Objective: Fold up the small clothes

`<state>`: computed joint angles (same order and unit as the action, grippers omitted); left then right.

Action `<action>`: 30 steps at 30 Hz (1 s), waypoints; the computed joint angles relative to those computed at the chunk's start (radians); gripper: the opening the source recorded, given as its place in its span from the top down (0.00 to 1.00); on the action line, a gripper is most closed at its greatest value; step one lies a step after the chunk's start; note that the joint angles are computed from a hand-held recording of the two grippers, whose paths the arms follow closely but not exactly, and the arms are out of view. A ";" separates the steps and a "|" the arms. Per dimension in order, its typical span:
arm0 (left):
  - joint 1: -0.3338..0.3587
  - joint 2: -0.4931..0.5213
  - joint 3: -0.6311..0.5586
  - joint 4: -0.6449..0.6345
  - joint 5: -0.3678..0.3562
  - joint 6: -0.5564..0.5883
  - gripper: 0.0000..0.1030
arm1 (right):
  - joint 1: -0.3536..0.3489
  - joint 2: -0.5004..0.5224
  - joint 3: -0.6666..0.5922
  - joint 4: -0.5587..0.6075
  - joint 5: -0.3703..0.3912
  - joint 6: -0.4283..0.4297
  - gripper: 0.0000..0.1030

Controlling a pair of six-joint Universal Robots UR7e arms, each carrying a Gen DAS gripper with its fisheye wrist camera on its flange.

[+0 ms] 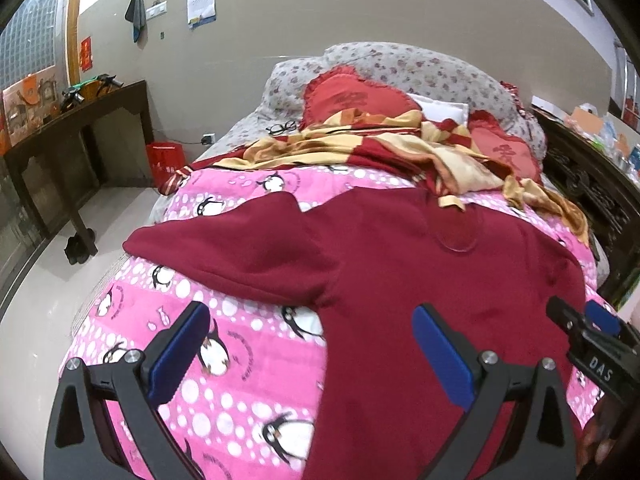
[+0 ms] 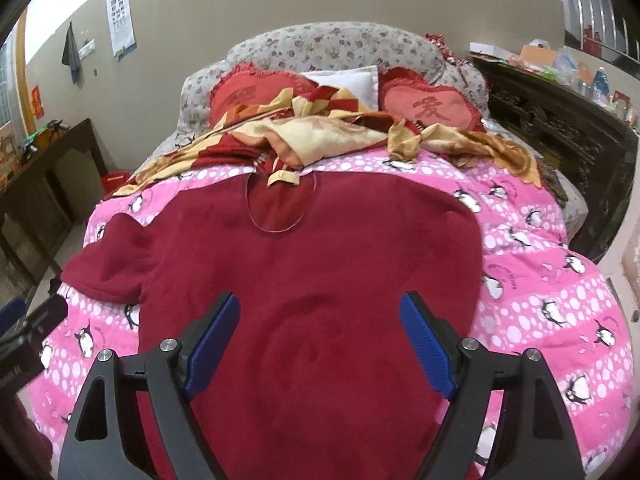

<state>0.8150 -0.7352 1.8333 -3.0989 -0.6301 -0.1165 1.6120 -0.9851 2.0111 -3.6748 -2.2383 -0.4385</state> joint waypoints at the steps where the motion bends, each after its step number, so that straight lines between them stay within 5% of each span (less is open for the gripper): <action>1: 0.012 0.006 -0.015 0.003 -0.003 0.007 0.00 | -0.004 0.006 -0.008 0.012 0.007 0.000 0.14; 15: 0.298 -0.041 -0.227 0.191 -0.121 -0.144 0.01 | -0.047 0.089 -0.127 0.181 0.071 0.013 0.14; 20: 0.413 -0.024 -0.383 0.333 -0.176 -0.279 0.17 | -0.050 0.119 -0.164 0.231 0.074 0.006 0.14; 30: 0.514 0.082 -0.605 0.432 -0.221 -0.364 0.21 | -0.064 0.156 -0.219 0.296 0.065 0.019 0.14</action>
<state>1.3292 -0.6528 1.2287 -2.6665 -0.8509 -0.4806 1.5479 -0.8295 1.7923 -3.3792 -2.1732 -0.4195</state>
